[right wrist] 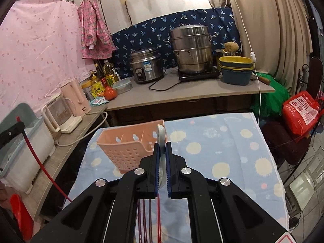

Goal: Organize utensils
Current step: 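Open the left tool over the pink holder while the right tool releases the spoon into it, then move both open tools back down to the chopsticks on the table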

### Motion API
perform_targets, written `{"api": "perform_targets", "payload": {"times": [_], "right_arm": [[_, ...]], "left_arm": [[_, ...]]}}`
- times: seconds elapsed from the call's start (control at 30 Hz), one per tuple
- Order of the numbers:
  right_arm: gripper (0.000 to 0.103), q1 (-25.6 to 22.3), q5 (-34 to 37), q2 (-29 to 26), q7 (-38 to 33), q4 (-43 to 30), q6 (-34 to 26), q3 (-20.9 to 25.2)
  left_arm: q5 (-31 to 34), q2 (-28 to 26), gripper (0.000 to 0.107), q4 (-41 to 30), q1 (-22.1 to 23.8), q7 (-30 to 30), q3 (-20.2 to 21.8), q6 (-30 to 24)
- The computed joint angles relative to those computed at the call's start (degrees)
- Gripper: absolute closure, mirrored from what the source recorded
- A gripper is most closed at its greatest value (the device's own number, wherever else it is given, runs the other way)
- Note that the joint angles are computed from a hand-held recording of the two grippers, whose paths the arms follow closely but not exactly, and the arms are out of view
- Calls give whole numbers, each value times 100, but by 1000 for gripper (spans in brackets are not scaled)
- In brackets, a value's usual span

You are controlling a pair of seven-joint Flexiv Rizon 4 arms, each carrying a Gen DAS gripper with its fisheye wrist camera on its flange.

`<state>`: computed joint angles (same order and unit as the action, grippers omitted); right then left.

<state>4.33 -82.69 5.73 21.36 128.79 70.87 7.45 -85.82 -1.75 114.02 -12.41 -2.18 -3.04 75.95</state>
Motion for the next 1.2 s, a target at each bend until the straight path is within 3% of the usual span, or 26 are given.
{"api": "perform_targets", "payload": {"times": [0.23, 0.33, 0.57, 0.8, 0.87, 0.93, 1.03, 1.2], "right_arm": [[97, -75, -362, -819, 20, -879, 339, -368], [97, -95, -509, -1167, 138, -1170, 510, -495], [97, -97, -595, -1781, 309, -1585, 818, -683], [96, -14, -448, -2074, 154, -1609, 901, -783], [91, -15, -704, -2017, 394, -1544, 853, -811], [87, -31, -795, -1935, 488, -1457, 764, -776], [83, -115, -904, -1814, 660, -1315, 802, -710], [79, -128, -952, -1388, 754, -855, 605, -509]], "left_arm": [[-235, -602, 100, -1251, -130, 108, -348, 466], [-27, -942, 100, -1647, -129, -135, -459, 551], [612, -1600, 100, -2110, 63, -660, -765, 696], [1363, -1992, 99, -2083, 370, -1299, -1015, 711], [1142, -1992, 92, -1980, 492, -1094, -1209, 841], [967, -1973, 62, -1877, 524, -961, -1276, 977], [408, -1849, 55, -1670, 505, -467, -1303, 1132], [226, -1540, 54, -1124, 380, -449, -904, 860]]}}
